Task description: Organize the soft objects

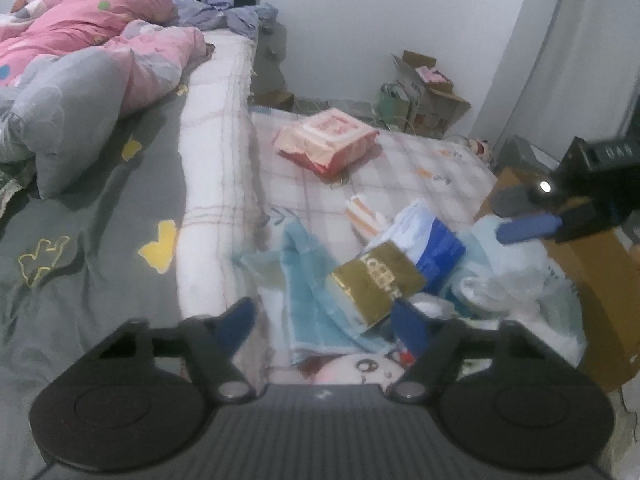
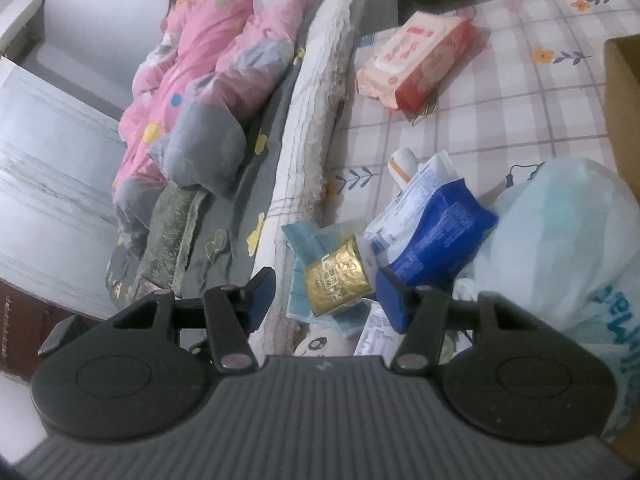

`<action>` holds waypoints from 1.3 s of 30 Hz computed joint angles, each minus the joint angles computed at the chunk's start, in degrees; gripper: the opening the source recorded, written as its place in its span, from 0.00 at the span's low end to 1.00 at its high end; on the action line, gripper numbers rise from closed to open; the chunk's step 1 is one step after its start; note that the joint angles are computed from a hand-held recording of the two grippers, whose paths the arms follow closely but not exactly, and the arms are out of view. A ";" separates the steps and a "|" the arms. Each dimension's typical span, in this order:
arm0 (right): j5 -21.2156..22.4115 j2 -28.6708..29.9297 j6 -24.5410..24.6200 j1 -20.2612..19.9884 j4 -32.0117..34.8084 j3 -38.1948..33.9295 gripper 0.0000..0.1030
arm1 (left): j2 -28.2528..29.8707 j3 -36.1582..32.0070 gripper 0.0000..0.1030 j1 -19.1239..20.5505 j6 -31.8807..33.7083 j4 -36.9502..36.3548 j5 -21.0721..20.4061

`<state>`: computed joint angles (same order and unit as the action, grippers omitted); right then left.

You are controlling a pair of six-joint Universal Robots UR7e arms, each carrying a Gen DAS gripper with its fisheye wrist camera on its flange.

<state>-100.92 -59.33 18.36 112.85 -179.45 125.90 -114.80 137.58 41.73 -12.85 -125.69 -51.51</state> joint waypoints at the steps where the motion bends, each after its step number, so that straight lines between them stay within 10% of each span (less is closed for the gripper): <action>1: -0.09 0.76 -0.18 -0.03 0.63 -0.91 0.53 | 0.38 0.04 0.64 0.52 0.74 -0.50 -0.36; 19: -0.97 19.67 -4.88 -1.54 16.80 -26.21 0.51 | 12.57 -3.77 0.16 11.62 5.28 -12.92 -0.51; 39: -1.75 30.35 -1.33 -5.39 43.90 -44.38 0.63 | 23.59 -11.27 0.23 18.00 2.92 -9.27 -3.39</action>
<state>-102.67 -28.98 17.03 107.46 -135.55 81.52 -91.21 126.32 59.74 -9.93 -134.95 -54.90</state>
